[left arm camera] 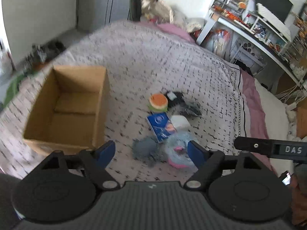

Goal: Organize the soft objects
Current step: 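Lower the left and right tools onto the grey plush mouse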

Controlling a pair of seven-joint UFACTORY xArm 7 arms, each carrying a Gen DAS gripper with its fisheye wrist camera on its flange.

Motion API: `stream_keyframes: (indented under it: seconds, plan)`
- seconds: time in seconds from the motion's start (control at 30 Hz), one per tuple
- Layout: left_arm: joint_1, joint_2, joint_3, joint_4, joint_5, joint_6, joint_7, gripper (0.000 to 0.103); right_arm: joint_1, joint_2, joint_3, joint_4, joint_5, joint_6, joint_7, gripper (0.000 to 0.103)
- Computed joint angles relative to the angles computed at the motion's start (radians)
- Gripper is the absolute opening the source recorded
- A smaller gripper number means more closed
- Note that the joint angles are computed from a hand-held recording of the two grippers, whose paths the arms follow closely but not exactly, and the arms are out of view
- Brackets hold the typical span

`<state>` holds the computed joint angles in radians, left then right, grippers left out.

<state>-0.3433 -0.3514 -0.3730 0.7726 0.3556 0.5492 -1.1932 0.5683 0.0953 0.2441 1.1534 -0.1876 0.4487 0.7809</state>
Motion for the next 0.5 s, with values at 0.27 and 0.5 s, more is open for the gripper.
stream_keyframes:
  seconds: [0.27, 0.5]
  plan:
    - [-0.032, 0.146, 0.068, 0.033, -0.108, -0.094, 0.061, 0.062, -0.016, 0.094, 0.005, 0.075, 0.123, 0.028, -0.129, 0.065]
    - [-0.069, 0.249, 0.130, 0.058, -0.261, -0.167, 0.177, 0.047, -0.013, 0.185, -0.001, 0.151, 0.190, 0.084, -0.186, 0.058]
